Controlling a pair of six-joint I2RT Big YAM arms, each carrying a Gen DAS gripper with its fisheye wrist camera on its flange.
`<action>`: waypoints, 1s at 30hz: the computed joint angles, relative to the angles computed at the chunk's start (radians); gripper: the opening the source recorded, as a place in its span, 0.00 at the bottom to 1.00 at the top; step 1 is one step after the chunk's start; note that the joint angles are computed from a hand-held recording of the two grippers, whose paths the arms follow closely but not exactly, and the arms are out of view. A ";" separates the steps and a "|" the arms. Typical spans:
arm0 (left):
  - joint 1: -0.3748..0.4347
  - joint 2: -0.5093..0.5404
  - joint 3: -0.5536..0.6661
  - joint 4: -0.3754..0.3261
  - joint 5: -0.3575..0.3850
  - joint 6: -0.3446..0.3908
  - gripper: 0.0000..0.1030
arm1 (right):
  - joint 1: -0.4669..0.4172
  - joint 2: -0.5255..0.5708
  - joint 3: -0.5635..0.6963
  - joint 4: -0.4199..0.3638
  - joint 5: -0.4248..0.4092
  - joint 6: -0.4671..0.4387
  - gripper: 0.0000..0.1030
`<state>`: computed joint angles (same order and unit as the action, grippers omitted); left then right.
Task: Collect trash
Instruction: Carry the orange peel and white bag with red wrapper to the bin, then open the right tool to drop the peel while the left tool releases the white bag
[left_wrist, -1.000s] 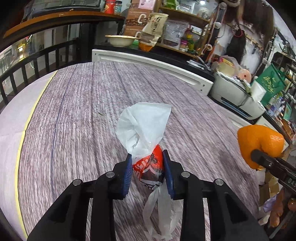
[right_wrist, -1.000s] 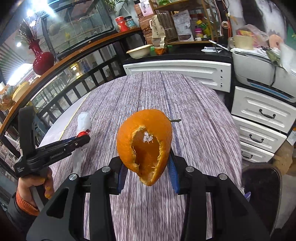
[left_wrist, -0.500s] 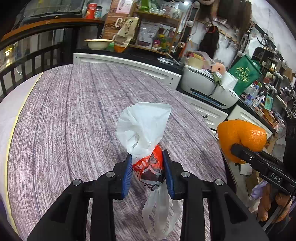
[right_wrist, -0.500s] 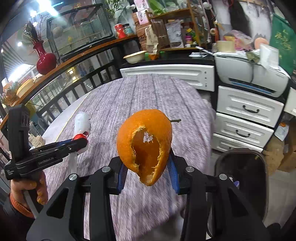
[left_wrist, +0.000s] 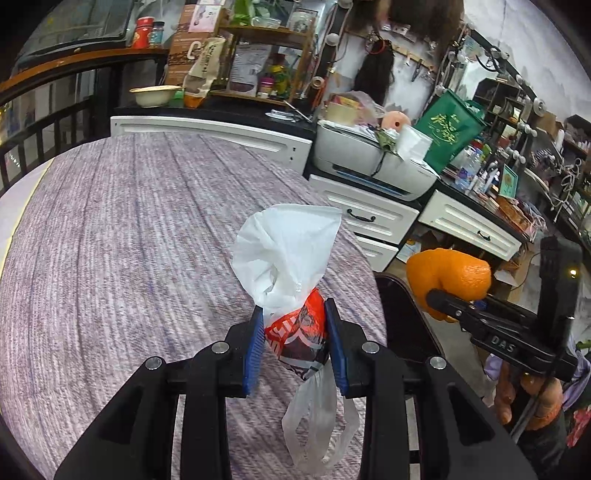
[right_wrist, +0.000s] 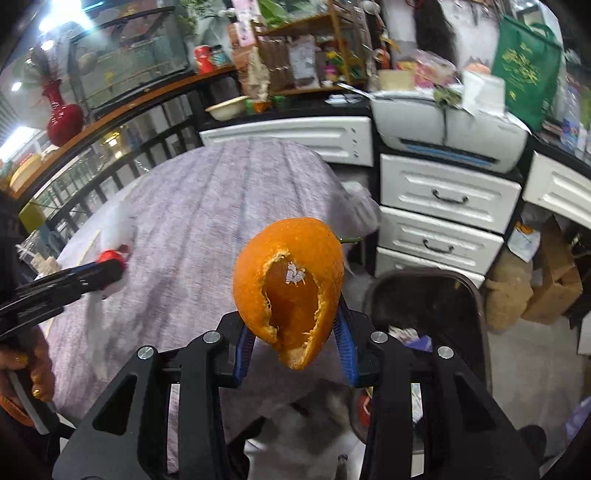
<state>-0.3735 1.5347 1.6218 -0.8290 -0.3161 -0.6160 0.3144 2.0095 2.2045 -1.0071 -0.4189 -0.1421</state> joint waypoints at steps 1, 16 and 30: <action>-0.005 0.009 0.009 -0.001 0.003 0.003 0.30 | -0.006 0.004 0.001 -0.001 0.005 0.007 0.38; -0.044 0.110 0.132 -0.032 0.036 0.040 0.30 | -0.073 0.159 0.134 -0.117 0.116 0.104 0.38; -0.070 0.199 0.239 -0.084 0.068 0.072 0.30 | -0.107 0.279 0.217 -0.199 0.124 0.229 0.75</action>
<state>-0.4431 1.7340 1.8607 -0.9132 -0.2483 -0.5442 0.2070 2.2887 2.4218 -1.2063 -0.2947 0.0871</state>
